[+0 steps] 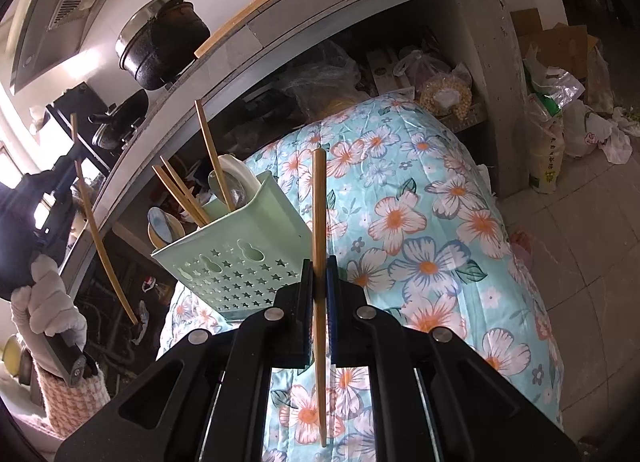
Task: Organize utensils
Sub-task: 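Lift both held chopsticks and carry them above the green holder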
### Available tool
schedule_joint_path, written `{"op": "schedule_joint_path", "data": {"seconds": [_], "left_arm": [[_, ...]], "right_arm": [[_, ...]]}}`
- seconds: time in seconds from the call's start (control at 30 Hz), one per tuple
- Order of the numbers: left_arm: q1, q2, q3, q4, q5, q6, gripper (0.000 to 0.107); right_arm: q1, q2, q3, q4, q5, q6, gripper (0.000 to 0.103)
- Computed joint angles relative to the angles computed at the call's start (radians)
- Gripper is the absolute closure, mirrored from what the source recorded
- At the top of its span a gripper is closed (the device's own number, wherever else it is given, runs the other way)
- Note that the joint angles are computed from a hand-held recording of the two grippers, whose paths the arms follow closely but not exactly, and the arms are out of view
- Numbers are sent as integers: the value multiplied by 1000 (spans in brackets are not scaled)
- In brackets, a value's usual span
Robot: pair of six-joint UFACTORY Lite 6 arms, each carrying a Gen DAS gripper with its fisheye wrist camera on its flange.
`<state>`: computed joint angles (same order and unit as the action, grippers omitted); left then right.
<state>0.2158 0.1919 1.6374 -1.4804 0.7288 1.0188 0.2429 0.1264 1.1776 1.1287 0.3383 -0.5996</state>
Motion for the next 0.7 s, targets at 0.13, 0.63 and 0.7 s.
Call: {"op": "schedule_joint_path", "data": {"seconds": [0.13, 0.63, 0.7], "left_arm": [[-11, 41, 94, -57, -61, 41, 102], [-131, 206, 129, -145, -256, 245, 102], [-128, 203, 111, -176, -248, 276, 102]], "right_arm": [[-12, 22, 15, 7, 10, -4, 97], [-42, 115, 121, -91, 36, 84, 97], [-40, 124, 133, -105, 36, 97, 97]]}}
